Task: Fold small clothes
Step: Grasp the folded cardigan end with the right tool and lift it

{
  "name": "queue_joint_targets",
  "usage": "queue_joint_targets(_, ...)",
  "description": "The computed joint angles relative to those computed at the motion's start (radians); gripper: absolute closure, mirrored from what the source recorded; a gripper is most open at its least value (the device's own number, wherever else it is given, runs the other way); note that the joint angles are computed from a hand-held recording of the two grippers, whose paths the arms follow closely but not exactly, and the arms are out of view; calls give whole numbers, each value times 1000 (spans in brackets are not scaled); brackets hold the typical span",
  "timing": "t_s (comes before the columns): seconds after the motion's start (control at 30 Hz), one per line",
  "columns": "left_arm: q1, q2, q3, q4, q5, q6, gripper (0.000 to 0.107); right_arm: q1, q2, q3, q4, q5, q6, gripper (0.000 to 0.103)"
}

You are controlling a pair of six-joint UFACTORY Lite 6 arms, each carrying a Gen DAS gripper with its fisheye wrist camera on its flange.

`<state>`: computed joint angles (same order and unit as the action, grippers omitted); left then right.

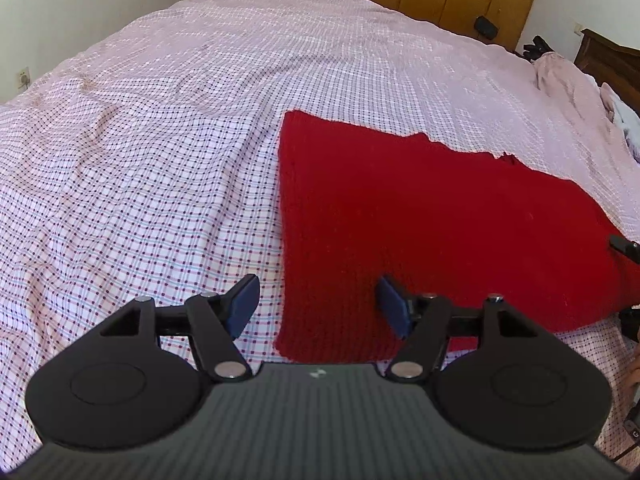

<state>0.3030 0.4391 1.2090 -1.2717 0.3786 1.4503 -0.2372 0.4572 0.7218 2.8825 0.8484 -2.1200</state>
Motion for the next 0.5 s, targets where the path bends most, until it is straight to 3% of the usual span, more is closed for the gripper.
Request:
queue_joint_targets(0.13, -1, -11, -6, 5, -4, 1, 35, -1, -29, -40, 42, 18, 9, 27)
queue_joint_targets(0.4, 16, -52, -32, -8, -12, 33, 35, 33, -64, -38, 128, -20, -95, 59)
queue_joint_targets(0.5, 25, -65, -41, -20, -19, 53, 35, 53, -93, -32, 152, -42, -151, 61)
